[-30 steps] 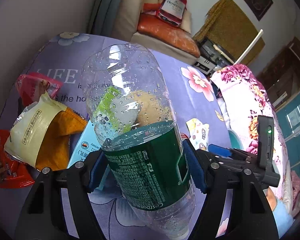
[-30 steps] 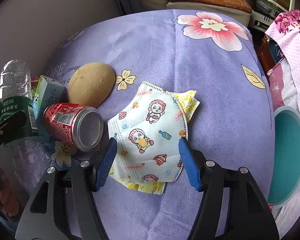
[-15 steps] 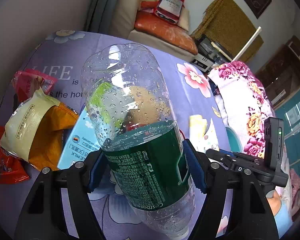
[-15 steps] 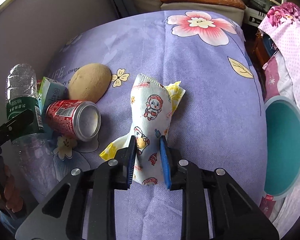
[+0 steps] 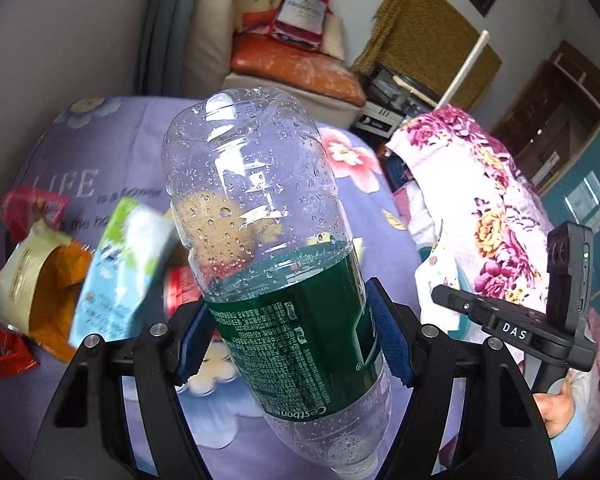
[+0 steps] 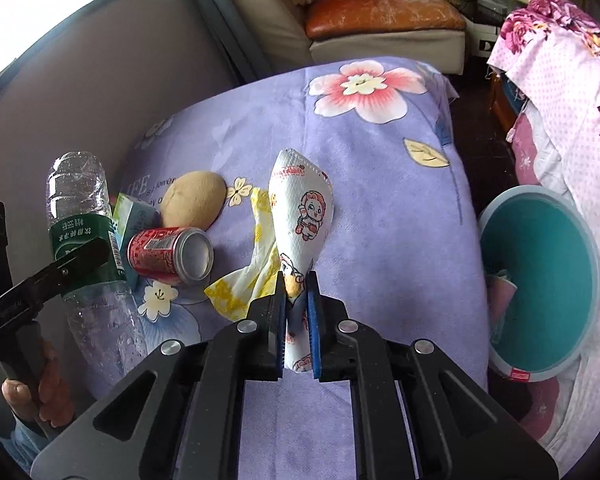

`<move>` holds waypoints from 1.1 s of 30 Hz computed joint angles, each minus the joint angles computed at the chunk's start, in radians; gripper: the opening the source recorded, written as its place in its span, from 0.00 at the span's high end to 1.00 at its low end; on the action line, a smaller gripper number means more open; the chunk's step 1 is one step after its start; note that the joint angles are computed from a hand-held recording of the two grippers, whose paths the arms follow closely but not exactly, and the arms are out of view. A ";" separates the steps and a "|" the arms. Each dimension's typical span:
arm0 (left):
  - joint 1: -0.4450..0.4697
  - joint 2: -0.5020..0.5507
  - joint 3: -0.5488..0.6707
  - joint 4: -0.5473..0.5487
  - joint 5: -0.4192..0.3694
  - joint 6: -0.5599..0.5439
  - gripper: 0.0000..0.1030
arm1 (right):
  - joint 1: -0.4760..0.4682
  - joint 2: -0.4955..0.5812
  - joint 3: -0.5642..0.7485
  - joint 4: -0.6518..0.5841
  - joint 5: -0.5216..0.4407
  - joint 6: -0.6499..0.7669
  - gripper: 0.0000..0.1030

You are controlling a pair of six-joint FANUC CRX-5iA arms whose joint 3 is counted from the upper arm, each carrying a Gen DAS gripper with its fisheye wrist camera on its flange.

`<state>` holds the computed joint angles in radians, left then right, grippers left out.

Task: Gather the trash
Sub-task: 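Carry the bottle with the left tool while the right tool carries the mask to the teal bin, releasing both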

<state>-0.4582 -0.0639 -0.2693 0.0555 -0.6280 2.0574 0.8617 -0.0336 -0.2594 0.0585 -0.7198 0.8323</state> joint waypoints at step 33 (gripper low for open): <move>-0.329 0.860 1.116 -0.246 -0.267 0.004 0.29 | -0.448 -0.225 -0.279 -0.056 0.059 -0.046 0.91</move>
<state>-0.7872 0.7961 0.8466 -0.1903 -0.8948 2.0610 0.4135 -0.2583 -0.5381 0.0024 -0.6607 0.7864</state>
